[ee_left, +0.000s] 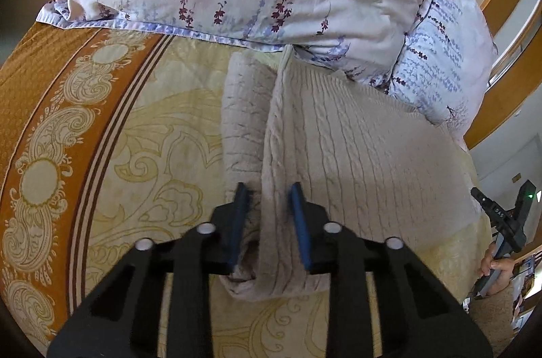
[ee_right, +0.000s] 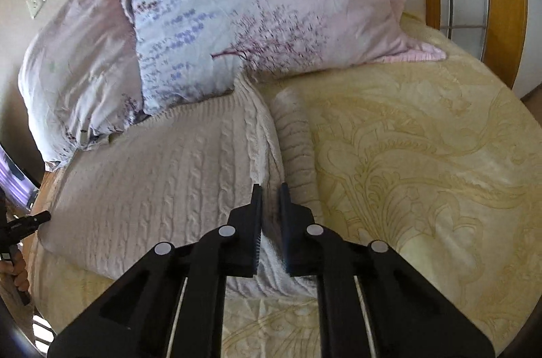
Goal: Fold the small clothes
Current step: 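Lower the folded edge onto the sweater and open both grippers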
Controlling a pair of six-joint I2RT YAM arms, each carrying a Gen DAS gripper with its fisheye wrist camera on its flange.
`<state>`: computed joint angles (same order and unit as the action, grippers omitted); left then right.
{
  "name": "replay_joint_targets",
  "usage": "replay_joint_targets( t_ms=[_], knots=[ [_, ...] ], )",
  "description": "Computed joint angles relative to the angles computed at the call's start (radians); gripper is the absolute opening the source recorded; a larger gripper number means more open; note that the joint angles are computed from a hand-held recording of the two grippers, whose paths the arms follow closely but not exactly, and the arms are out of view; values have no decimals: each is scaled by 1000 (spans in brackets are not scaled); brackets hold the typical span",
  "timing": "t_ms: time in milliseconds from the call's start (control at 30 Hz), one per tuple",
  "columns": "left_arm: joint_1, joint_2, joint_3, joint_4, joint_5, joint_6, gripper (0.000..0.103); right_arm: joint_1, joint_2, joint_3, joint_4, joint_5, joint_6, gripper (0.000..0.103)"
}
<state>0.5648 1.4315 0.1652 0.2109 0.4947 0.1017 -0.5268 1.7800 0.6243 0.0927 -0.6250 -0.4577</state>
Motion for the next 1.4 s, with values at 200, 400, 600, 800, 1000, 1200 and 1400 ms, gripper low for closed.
replay_joint_targets(
  t_ms=[200, 400, 600, 800, 1000, 1200, 1400],
  knots=[
    [62, 12, 17, -49, 60, 62, 12, -29, -112, -55, -37, -27, -10, 10],
    [84, -12, 24, -102, 81, 126, 11, -42, -135, -98, -17, 36, -10, 10],
    [73, -7, 35, -115, 58, 177, 11, -17, -119, -131, 57, 165, -5, 10],
    [21, 36, 29, -41, 9, 146, 14, 1, -66, -97, 34, 185, 25, 10],
    [47, 36, 34, -57, 44, 146, 24, -24, -15, 17, -104, 78, 93, 28],
    [57, 45, 35, -55, 56, 138, 26, 14, 0, -32, 31, 159, 132, 13],
    [113, -134, 7, -151, 94, 148, 47, 37, -73, -58, 31, 156, 174, 24]
  ],
)
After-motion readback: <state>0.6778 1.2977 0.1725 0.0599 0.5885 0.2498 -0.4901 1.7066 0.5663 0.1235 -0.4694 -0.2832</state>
